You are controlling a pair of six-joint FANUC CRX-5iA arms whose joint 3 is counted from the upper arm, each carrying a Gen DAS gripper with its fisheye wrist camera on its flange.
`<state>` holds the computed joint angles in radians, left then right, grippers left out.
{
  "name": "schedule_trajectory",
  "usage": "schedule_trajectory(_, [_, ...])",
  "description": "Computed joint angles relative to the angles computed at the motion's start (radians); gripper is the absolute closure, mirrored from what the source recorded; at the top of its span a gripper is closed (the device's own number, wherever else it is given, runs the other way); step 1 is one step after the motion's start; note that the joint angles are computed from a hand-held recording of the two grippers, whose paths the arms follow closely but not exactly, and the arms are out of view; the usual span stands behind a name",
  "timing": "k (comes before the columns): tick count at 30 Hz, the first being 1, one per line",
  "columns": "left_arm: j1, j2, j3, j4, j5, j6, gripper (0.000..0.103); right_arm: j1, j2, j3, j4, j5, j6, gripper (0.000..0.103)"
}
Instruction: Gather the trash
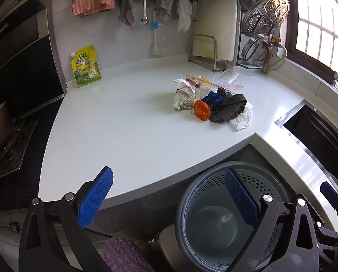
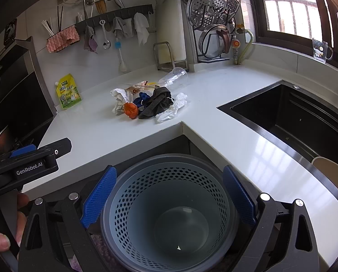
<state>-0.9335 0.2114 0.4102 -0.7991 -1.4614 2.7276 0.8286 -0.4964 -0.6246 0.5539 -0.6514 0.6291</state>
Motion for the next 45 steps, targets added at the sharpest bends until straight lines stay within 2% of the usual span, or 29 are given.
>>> schedule_trajectory(29, [-0.001, -0.001, 0.000, -0.002, -0.001, 0.001, 0.006, 0.006, 0.008, -0.001, 0.002, 0.001, 0.003, 0.013])
schedule_trajectory(45, [0.022, 0.000, -0.019, 0.013, 0.013, 0.016, 0.006, -0.025, 0.041, 0.003, -0.039, 0.027, 0.037, 0.013])
